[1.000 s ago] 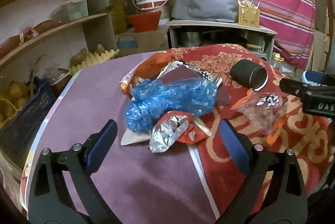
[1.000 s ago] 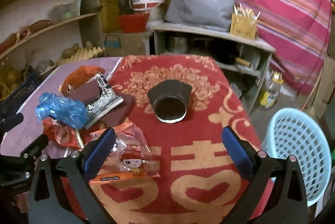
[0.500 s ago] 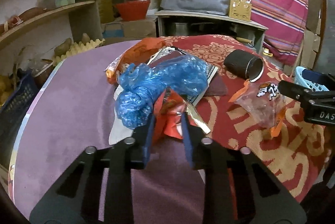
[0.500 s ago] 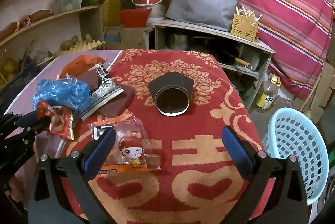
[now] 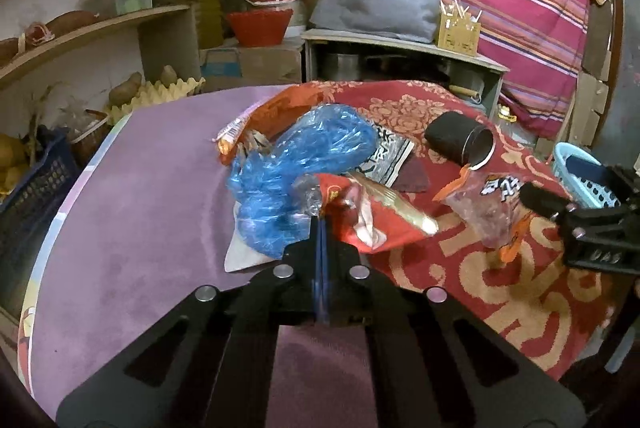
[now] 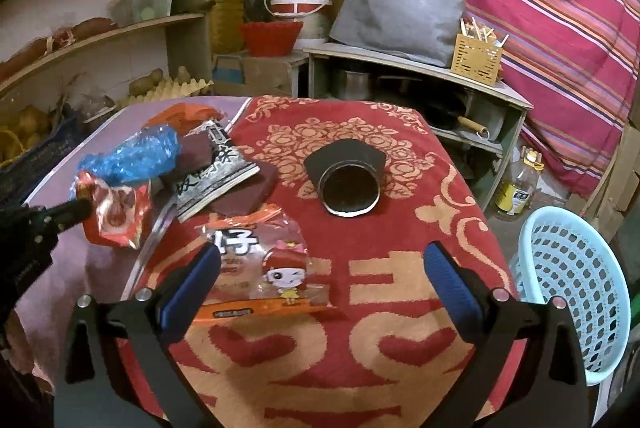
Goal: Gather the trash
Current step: 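Grasp the red foil wrapper with the left tool while the right tool grasps the clear candy bag, then carry both wrappers to the light-blue basket and open both tools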
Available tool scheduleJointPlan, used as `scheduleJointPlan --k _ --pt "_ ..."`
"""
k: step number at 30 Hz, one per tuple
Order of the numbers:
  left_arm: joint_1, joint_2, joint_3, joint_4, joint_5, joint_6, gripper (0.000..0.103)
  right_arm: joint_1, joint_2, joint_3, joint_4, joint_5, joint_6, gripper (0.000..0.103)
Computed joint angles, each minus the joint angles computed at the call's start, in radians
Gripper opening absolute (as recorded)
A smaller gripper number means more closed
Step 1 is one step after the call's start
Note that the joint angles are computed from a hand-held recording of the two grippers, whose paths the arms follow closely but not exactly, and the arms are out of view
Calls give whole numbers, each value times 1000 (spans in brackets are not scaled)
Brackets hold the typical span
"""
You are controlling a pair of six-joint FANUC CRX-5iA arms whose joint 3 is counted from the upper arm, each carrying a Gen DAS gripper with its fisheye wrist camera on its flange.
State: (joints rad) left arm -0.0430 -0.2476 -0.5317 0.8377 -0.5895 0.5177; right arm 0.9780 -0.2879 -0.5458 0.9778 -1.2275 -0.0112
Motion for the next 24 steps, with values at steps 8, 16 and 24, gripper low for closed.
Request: scheduleJointPlan --k 8,16,24 --pt "9 -13 -3 34 -2 -5 0 -49 23 29 -76 88 40 99" --pt "-1 -11 5 26 5 -1 0 -79 15 34 -135 193 123 68" --pt "-10 -9 7 22 13 9 0 -97 -9 20 -117 242 147 24"
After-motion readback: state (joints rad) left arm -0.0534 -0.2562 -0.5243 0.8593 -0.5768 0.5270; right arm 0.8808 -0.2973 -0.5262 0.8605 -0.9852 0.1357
